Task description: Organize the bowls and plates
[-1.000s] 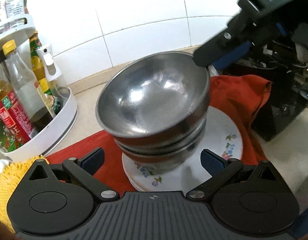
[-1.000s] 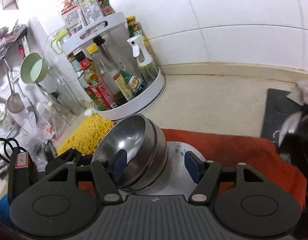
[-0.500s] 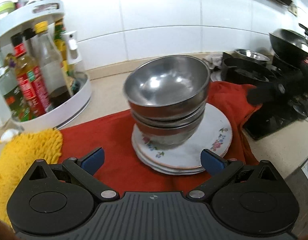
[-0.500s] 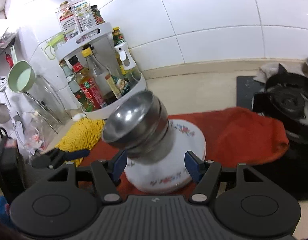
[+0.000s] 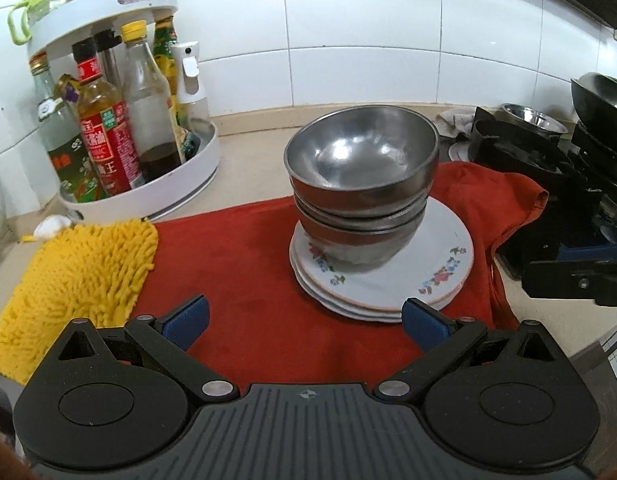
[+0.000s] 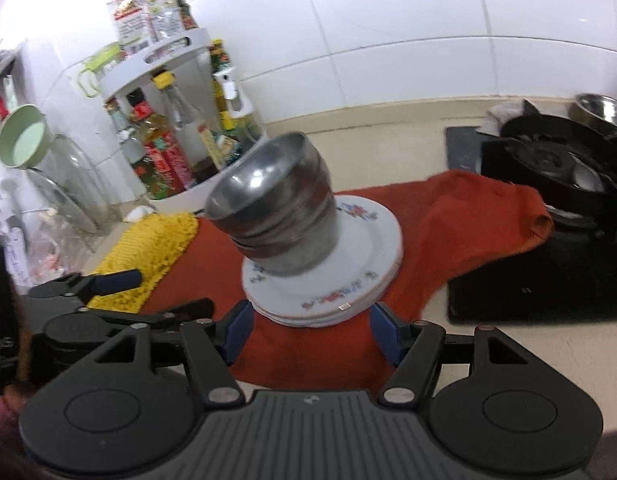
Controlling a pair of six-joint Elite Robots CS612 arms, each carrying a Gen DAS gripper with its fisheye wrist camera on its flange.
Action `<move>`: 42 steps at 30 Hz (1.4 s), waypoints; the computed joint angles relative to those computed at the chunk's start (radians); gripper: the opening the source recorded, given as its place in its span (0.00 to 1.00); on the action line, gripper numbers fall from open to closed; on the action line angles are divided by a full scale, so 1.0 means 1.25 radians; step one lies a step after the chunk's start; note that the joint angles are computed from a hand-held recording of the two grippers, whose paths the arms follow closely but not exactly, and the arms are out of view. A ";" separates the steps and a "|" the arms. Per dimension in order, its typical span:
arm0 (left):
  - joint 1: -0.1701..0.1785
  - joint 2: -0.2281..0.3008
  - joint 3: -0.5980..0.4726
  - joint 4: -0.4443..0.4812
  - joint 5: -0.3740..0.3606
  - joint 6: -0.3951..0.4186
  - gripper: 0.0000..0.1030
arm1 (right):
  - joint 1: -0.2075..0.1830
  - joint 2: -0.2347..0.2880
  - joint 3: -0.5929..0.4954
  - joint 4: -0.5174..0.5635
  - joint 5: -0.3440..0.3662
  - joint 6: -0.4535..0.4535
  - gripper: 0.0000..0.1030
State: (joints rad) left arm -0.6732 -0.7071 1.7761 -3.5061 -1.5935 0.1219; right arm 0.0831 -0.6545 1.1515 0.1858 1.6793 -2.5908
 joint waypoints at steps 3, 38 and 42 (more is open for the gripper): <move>-0.004 -0.007 0.013 0.001 0.008 -0.009 1.00 | 0.013 0.010 -0.012 0.025 0.057 0.023 0.59; -0.024 -0.031 0.047 0.056 0.078 -0.095 1.00 | 0.055 0.057 -0.083 0.119 0.194 0.086 0.69; -0.025 -0.033 0.048 0.064 0.082 -0.109 1.00 | 0.055 0.054 -0.075 0.112 0.186 0.085 0.69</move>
State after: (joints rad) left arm -0.7040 -0.7485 1.8366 -3.4260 -1.4912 -0.0143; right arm 0.1521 -0.5871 1.0573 0.3256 1.9122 -2.4848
